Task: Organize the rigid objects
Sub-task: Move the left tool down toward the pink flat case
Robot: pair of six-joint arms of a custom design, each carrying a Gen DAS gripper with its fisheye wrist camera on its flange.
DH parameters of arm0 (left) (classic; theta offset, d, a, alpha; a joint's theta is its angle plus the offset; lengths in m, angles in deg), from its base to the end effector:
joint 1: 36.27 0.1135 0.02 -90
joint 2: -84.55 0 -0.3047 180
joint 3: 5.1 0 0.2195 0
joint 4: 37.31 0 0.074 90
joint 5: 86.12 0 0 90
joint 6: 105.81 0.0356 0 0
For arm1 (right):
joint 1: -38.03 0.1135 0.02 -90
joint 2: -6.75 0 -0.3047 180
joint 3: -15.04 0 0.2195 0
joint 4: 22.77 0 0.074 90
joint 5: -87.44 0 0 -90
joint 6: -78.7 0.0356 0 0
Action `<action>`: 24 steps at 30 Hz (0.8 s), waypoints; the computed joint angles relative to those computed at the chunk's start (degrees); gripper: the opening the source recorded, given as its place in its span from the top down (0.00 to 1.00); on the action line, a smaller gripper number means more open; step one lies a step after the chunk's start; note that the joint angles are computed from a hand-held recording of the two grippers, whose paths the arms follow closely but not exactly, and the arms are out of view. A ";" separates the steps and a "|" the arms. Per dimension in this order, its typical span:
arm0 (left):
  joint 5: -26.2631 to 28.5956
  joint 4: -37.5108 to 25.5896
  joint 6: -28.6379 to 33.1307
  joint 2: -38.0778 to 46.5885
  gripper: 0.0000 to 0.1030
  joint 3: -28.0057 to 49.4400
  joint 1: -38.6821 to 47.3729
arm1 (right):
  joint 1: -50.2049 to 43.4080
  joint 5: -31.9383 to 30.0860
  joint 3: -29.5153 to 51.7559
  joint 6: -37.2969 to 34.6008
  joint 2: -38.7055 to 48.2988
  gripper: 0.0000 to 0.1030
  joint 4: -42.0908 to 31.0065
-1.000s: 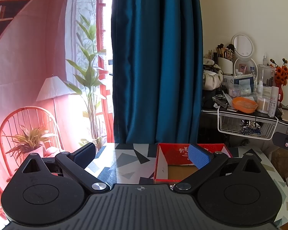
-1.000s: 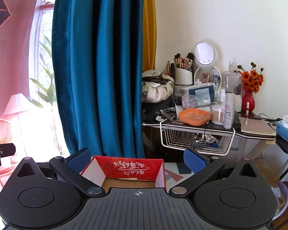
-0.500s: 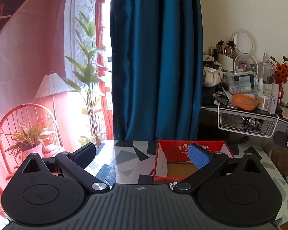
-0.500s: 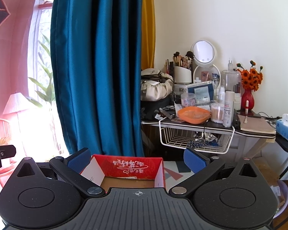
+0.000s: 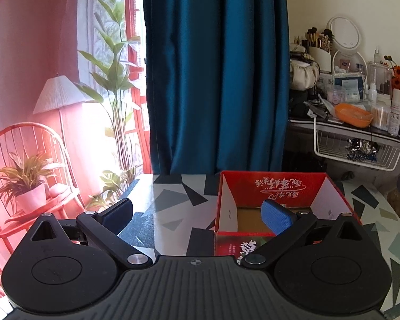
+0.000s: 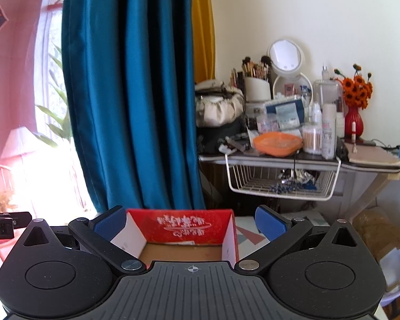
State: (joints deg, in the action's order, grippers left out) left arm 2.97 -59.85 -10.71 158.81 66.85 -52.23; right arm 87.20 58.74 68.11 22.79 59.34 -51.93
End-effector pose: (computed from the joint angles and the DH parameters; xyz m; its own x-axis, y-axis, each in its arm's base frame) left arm 0.2464 -0.0699 0.3519 -0.3792 0.2009 -0.9032 0.2960 0.9512 0.0873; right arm 0.1114 0.0812 0.3136 -0.1815 0.2016 -0.9625 0.2916 0.9458 0.1431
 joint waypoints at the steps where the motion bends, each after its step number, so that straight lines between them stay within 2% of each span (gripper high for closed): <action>1: 0.07 1.08 -0.14 1.59 0.00 -0.60 0.25 | -3.02 -2.86 -2.19 -1.50 0.39 0.00 3.59; 5: 1.34 5.74 -0.97 7.63 0.00 -3.16 1.68 | -13.68 -13.47 -10.79 -5.93 3.84 0.00 18.25; 10: 3.46 11.02 -0.97 13.55 0.00 -6.57 3.00 | -20.62 -20.23 -22.24 -10.49 14.12 0.00 42.84; 13: 4.42 12.79 -0.58 16.33 0.00 -7.92 3.40 | -22.95 -24.35 -26.63 -9.93 20.12 0.00 52.19; 18: 7.14 13.99 -0.55 19.72 0.00 -9.26 3.67 | -22.74 -25.41 -31.33 -10.20 30.78 0.00 64.17; 21: 6.94 15.34 0.36 20.80 0.00 -10.47 2.79 | -21.81 -27.37 -34.73 -11.85 38.06 0.00 74.52; 24: 6.23 15.47 1.47 21.24 0.00 -11.37 1.77 | -19.53 -26.91 -36.48 -12.64 43.60 0.00 79.89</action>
State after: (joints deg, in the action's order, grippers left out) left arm 9.20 -44.38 -9.23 180.05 55.48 -50.46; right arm 67.67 31.82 31.63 10.16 102.94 27.96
